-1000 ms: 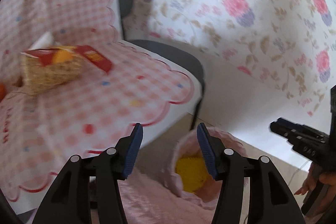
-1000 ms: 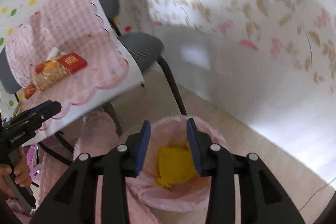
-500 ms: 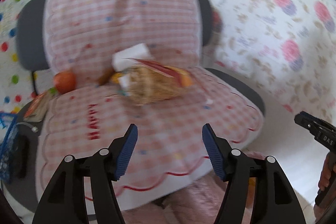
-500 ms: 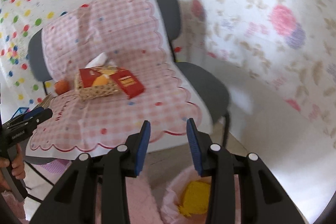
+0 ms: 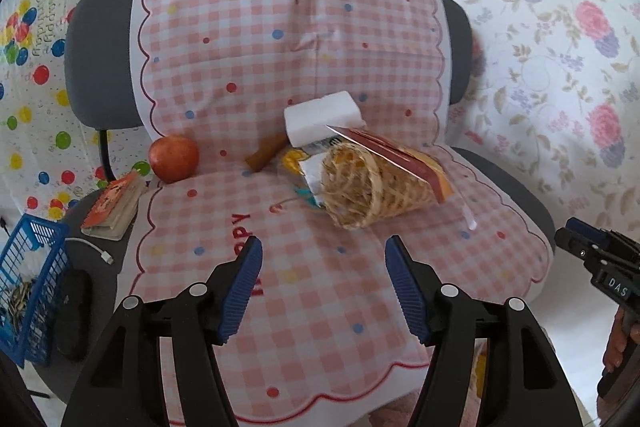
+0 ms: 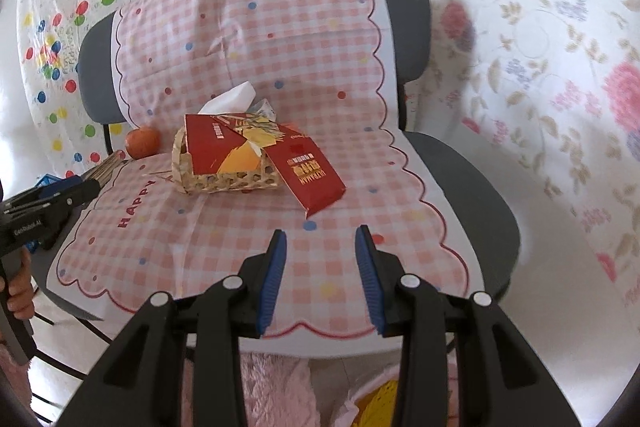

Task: Collect trash
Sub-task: 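Grasp the red snack box with the left tool while the right tool grasps white paper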

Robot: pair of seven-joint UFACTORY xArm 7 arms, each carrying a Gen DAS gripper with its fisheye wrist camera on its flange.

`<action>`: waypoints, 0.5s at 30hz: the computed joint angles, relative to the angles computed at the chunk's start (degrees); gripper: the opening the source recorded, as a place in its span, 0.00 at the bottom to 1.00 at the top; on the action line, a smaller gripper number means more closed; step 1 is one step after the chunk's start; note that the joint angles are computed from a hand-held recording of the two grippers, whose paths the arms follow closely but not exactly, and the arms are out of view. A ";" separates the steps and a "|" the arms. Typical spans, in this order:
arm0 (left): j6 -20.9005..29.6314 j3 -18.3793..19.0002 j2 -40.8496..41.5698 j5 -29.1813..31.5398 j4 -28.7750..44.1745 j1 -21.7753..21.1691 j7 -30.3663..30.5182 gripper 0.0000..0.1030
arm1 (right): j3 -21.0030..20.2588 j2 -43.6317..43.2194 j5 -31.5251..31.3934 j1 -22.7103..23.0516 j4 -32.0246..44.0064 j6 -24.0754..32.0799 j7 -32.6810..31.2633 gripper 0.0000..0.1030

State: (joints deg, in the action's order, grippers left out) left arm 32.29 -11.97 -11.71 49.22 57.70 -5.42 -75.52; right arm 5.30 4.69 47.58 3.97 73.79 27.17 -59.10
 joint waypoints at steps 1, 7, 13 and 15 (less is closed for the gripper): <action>0.19 0.15 0.46 0.03 0.50 0.17 0.18 0.63 | 0.09 0.65 -0.17 0.10 0.68 0.23 0.11 0.34; 2.37 1.31 2.87 0.58 2.47 0.39 -0.79 0.63 | 2.26 6.66 -3.51 0.43 6.98 0.59 0.01 0.34; 1.58 3.63 5.32 -1.64 3.86 0.06 -0.20 0.63 | 4.35 13.88 -10.78 1.49 14.01 -0.16 2.05 0.34; 1.16 3.94 6.60 -0.63 5.19 -0.05 -0.20 0.63 | 5.31 16.55 -13.02 1.45 16.81 -0.56 2.86 0.34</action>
State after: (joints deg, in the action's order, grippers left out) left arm 33.44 -8.03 -5.11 48.59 62.89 -5.47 -75.73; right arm 10.61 21.24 34.57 5.42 90.60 26.61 -56.24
